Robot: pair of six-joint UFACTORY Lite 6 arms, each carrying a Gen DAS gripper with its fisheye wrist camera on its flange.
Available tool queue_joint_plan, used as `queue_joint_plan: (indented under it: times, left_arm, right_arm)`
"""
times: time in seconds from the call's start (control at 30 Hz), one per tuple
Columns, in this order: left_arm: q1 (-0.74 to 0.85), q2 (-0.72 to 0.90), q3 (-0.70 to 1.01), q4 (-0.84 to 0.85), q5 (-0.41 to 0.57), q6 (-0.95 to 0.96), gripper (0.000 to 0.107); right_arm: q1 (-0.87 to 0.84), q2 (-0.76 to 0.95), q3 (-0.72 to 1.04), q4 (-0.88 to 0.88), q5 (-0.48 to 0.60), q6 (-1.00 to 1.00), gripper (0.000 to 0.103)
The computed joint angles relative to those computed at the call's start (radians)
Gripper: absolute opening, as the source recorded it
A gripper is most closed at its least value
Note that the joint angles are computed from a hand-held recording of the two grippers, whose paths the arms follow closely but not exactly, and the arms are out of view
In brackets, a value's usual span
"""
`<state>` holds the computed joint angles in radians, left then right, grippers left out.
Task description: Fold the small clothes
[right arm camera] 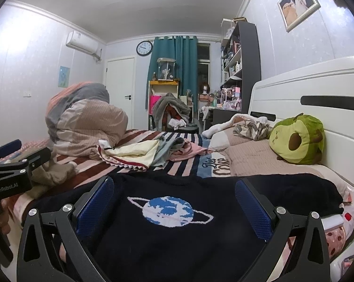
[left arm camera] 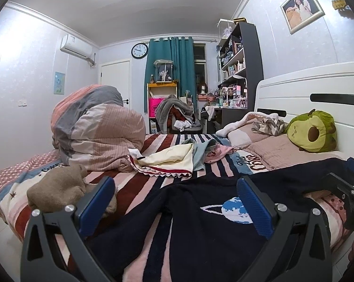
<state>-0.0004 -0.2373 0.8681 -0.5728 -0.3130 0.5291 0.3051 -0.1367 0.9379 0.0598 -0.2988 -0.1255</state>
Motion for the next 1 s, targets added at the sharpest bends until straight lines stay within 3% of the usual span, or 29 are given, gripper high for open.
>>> queue_joint_plan:
  times: [1.0]
  left_arm:
    - [0.006, 0.008, 0.005, -0.01, 0.003, 0.014, 0.102]
  right_arm:
    - [-0.005, 0.0, 0.001, -0.017, 0.007, 0.019, 0.102]
